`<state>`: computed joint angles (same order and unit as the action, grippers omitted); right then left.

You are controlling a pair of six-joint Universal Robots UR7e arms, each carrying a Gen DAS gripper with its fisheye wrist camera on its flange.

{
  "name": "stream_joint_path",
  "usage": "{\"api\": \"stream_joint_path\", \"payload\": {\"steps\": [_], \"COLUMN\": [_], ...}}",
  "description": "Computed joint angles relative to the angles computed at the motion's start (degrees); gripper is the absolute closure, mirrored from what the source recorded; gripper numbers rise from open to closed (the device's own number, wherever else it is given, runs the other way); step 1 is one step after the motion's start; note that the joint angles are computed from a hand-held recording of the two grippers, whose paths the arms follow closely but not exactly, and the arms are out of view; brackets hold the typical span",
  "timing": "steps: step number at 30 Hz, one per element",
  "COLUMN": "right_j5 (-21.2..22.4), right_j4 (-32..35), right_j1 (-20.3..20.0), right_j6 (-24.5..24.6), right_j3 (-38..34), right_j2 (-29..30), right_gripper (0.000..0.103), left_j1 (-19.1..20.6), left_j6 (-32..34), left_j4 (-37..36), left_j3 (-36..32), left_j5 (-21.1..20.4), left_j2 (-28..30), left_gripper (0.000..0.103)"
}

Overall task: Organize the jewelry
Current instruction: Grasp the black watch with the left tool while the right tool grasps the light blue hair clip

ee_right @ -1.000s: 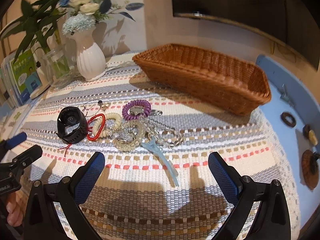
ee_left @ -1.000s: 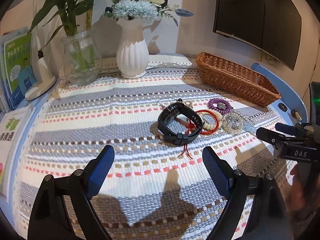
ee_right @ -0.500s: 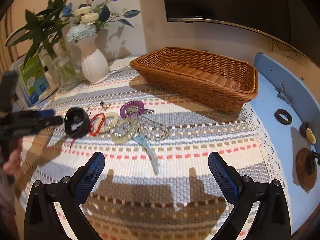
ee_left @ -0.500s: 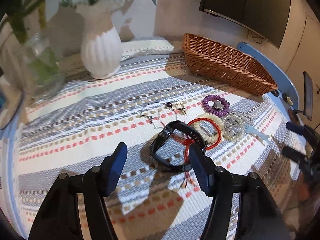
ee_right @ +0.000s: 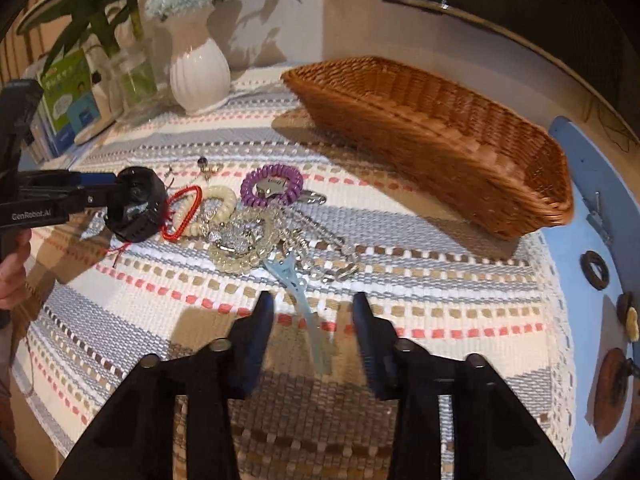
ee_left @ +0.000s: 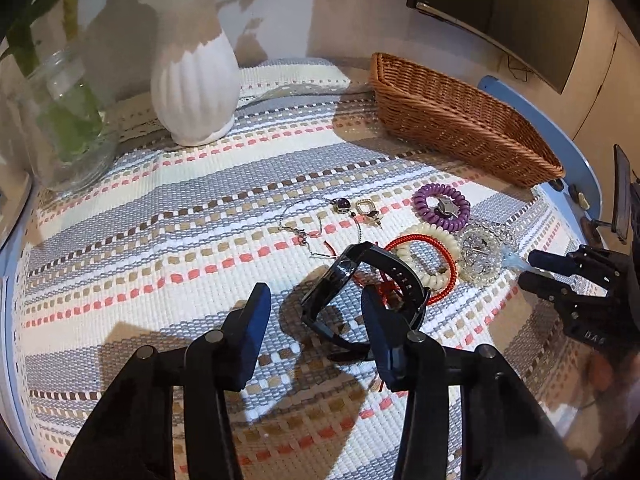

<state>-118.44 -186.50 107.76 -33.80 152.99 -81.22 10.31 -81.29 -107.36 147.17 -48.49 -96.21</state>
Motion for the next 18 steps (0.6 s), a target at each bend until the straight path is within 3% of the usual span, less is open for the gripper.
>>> {"api": "stream_joint_path", "payload": {"steps": [2,4,7,12,18], "right_j5": [-1.5,-1.6,-2.2,-0.4,3.3], "right_j4": [-2.2,-3.0,-3.2,1.3,9.5], "right_j1": [0.8,1.2,1.8,2.8,3.3], "right_j6": [-0.6,-0.9,-1.4,-2.0,-1.1], "right_j3": [0.4,0.8,1.4,2.9,3.9], "right_j2": [1.2,1.4,1.4,-3.6,-14.7], "right_gripper": [0.073,0.083,0.095,0.095,0.095], "left_j1": [0.3,0.8,-0.1,-4.7,-11.3], "left_j6": [0.2,0.5,-1.1,-6.7,-11.2], "left_j4": [0.2,-0.5,1.6,8.2,14.8], "left_j3": [-0.7,-0.9,-1.5,-1.8,-4.1], "left_j5": [0.5,0.6,1.1,0.0,1.3], "left_j2": [2.0,3.3,4.2,1.8,-0.1], "left_gripper": [0.058,0.078,0.084,0.085,0.085]}}
